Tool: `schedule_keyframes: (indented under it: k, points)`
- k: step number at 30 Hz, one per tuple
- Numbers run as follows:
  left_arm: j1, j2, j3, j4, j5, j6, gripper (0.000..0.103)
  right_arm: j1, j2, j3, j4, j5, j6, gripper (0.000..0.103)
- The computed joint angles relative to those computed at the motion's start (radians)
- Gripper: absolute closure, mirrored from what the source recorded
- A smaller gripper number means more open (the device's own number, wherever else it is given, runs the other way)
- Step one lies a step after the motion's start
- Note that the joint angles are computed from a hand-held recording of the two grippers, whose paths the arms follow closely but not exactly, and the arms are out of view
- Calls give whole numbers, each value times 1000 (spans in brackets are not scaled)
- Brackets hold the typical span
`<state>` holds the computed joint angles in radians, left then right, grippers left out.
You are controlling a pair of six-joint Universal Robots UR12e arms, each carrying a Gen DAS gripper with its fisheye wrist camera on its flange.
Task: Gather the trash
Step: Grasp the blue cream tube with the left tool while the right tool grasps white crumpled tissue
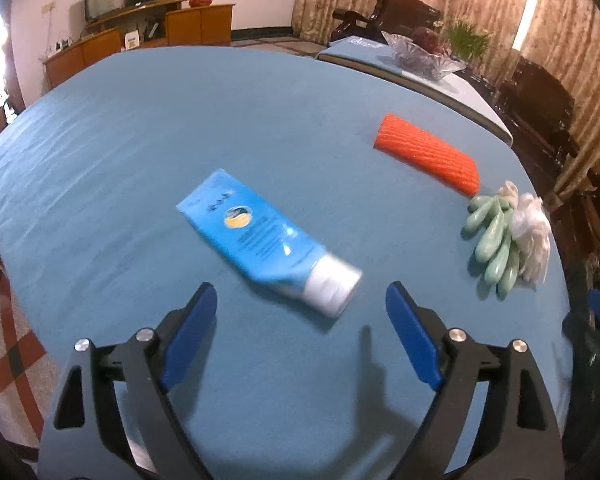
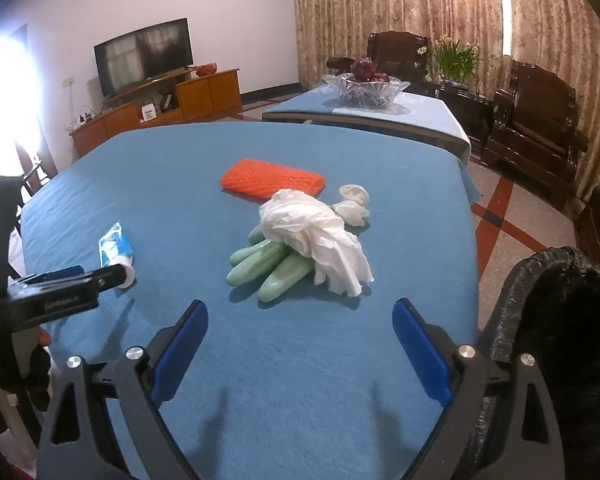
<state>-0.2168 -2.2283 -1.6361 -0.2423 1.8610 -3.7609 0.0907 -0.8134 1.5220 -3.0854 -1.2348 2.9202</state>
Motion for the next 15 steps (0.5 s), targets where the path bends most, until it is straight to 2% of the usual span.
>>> schedule_keyframes:
  k: [5,10,13,15]
  points:
    - [6,-31,50,-69,28,-55,18,4,7,-10,7,-15,-14,11]
    - [-2,-43,66,-82,84,-26,22,4,17,-23,17,-16,-10,11]
    - [-3,-41,57,-65,99,-19,34,6,23,-31,14,-13,0,11]
    - [-2,-39,52,-58,109,-21,54,9,29,-40,13,-17,5,11]
